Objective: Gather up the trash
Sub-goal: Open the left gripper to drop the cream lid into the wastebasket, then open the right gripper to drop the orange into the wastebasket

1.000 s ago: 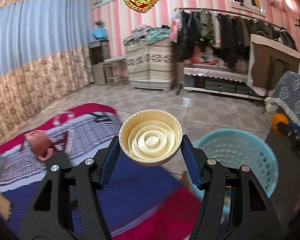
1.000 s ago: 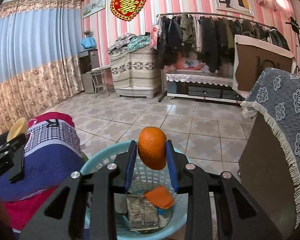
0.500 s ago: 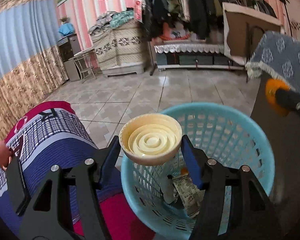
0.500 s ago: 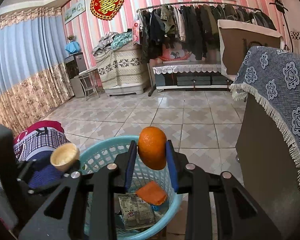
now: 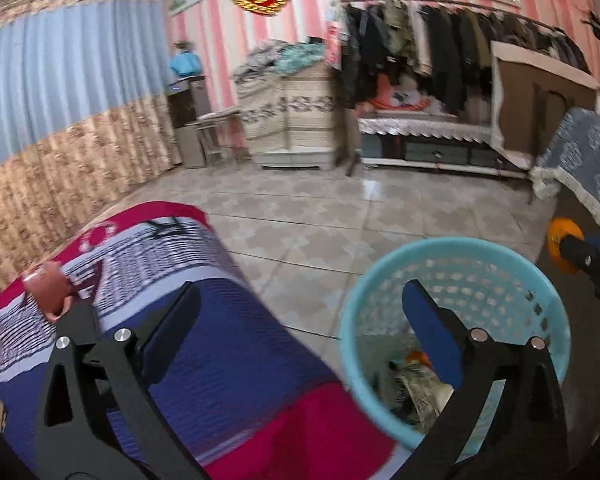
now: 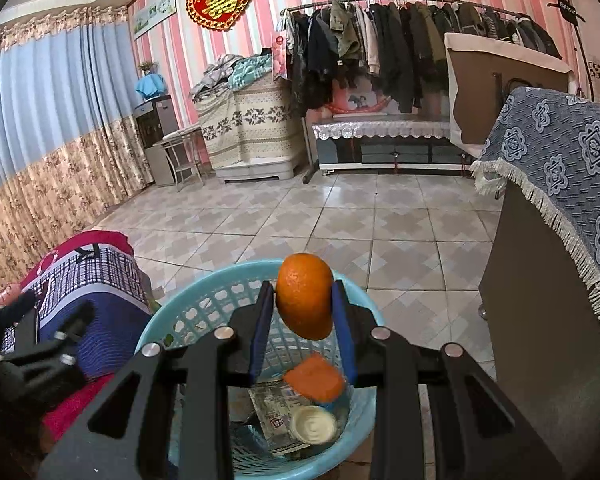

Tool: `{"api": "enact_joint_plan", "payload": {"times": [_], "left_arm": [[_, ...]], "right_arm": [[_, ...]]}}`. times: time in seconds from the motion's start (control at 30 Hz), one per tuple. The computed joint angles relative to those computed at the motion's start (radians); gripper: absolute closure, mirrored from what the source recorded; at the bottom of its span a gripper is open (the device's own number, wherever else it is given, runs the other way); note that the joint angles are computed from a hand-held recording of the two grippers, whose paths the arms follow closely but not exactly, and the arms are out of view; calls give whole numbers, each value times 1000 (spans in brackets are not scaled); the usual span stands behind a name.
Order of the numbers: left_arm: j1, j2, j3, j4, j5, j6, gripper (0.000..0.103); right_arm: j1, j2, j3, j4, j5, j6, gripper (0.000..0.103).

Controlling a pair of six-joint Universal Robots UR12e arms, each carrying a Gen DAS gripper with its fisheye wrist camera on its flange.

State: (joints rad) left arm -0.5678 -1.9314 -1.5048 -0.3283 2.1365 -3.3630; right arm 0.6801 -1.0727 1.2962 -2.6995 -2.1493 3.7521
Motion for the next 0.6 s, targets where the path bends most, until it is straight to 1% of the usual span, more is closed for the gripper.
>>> {"api": "enact_joint_plan", "payload": {"times": [0.13, 0.27, 0.4, 0.6], "left_arm": [[23, 29, -27, -11, 2, -93, 6], [36, 38, -34, -34, 1, -149, 6], [35, 37, -35, -32, 16, -151, 6], [28, 31, -33, -27, 36, -128, 6]], "right_arm": [[2, 13, -20, 26, 8, -4, 73], [5, 30, -43, 44, 18, -8, 73], [7, 48, -68, 56, 25, -13, 73], [8, 64, -88, 68, 25, -21, 73]]}}
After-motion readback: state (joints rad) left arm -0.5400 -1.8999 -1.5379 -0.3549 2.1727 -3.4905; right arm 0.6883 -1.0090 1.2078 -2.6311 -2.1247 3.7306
